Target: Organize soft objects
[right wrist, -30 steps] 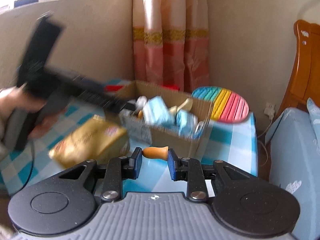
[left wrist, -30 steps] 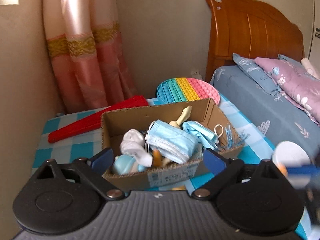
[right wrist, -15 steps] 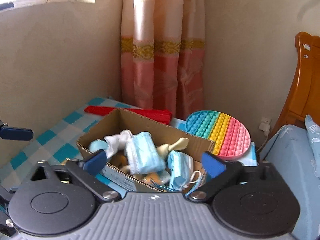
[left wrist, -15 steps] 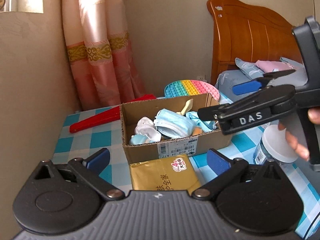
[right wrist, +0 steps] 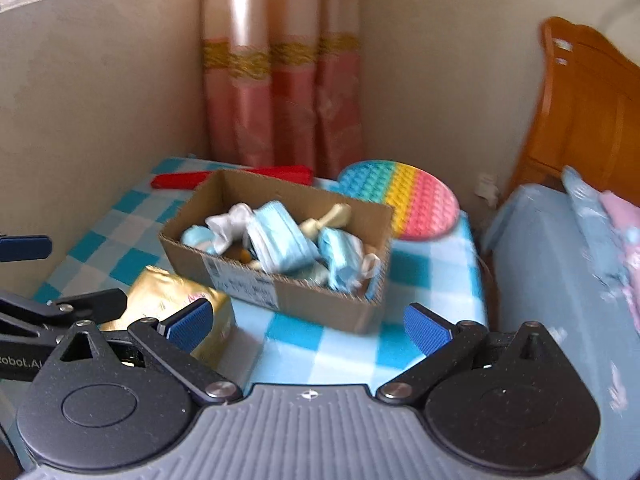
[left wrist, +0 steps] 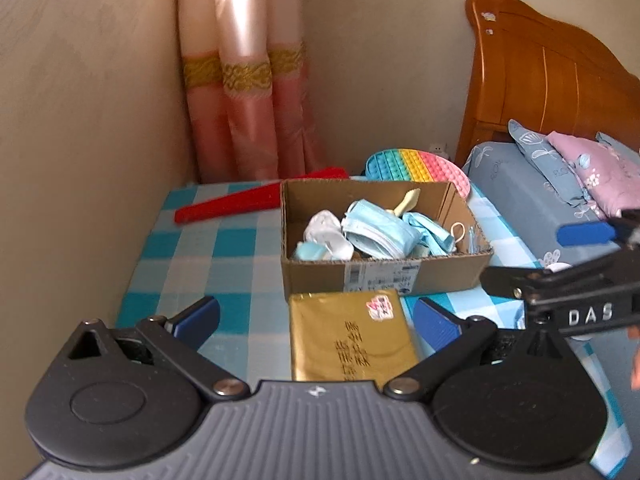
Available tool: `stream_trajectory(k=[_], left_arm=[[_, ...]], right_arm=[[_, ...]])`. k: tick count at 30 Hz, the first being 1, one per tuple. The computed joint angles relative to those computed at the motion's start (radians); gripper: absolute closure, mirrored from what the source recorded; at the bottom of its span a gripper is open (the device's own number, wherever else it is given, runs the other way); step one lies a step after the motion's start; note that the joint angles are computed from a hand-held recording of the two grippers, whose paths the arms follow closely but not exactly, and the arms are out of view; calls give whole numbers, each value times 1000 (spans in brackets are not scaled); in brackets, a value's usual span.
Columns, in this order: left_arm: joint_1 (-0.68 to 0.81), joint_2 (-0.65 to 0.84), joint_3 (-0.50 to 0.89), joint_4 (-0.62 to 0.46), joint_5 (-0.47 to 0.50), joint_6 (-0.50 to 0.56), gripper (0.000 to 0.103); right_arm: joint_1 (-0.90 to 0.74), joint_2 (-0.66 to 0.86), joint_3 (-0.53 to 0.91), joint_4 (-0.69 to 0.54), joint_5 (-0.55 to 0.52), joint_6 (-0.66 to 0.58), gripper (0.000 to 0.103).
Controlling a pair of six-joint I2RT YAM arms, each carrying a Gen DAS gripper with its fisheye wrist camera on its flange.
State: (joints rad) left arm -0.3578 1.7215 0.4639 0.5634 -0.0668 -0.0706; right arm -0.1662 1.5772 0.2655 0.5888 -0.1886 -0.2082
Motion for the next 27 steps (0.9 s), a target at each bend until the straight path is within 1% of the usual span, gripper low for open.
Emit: stream_trajectory(k=[3, 9, 15, 27], left_arm=[[-10, -36, -13, -43, -9, -19, 1], [-41, -105, -45, -105, -67, -44, 1], [-80, -126, -55, -148, -90, -57, 1], [-120, -181, -77, -180, -132, -74, 1]], right_arm=[[19, -64, -51, -12, 60, 44, 0], [-16, -171, -102, -114, 39, 105, 0], [3, -212, -129, -148, 100, 122, 0], [-33, -294, -154, -200, 72, 116, 0]])
